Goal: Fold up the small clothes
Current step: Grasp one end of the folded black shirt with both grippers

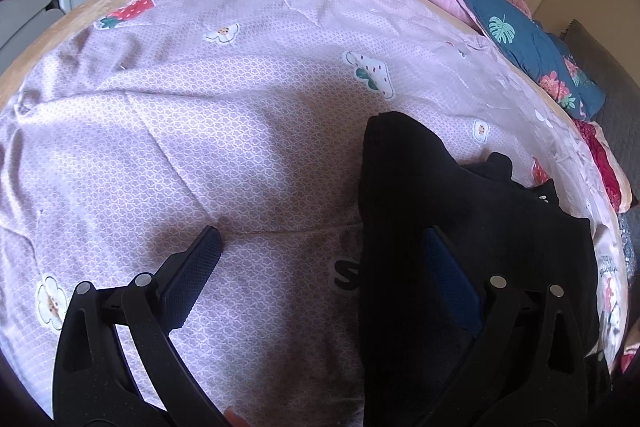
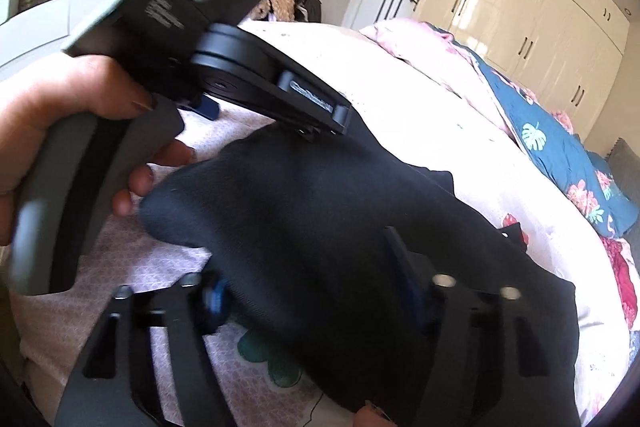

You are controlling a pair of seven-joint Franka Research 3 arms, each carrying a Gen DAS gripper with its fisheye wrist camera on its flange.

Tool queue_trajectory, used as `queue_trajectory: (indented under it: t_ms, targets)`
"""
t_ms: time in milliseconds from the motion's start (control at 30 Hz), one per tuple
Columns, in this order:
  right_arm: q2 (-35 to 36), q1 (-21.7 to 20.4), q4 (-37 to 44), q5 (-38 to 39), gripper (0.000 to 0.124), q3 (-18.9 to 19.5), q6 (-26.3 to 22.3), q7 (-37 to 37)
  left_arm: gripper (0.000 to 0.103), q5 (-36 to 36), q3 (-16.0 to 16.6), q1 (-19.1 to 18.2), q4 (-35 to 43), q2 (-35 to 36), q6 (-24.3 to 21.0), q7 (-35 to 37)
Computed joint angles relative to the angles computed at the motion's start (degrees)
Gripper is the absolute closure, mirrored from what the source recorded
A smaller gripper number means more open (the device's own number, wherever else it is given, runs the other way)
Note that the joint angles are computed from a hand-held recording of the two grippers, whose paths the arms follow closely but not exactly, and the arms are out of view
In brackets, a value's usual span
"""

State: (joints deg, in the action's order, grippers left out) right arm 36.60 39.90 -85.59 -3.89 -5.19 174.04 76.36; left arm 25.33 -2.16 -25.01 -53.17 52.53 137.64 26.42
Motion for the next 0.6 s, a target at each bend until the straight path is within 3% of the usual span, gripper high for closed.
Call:
queue_trajectory:
  t_ms: [67, 133, 467, 567, 600]
  targets:
    - [-0.84, -3.10, -1.19, 1.28, 0.093, 4.19, 1.10, -2.98, 0.010, -0.53, -0.44, 0.00, 2.42, 1.47, -1.05, 1.24]
    - [-1.56, -5.18, -2.27, 2.99, 0.106, 7.15, 2.08, -5.34, 0.010, -1.30, -0.85, 0.05, 4.74, 2.85, -1.88, 2.58]
    - [-4.78, -8.23, -6.81, 10.13, 0.115, 10.67, 6.37, -9.68, 0.010, -4.57, -1.74, -0.22, 7.20, 4.71, 1.83, 5.10]
    - [-6.25, -7.48, -9.15, 10.93, 0.116, 9.57, 8.27, -10.09, 0.035, -5.11, -2.14, -0.57, 7.26, 4.61, 4.23, 5.79]
    - [-6.69, -7.22, -9.83, 11.16, 0.116, 9.14, 8.88, -10.18, 0.049, -5.32, -2.24, -0.85, 8.33, 5.11, 4.46, 6.22]
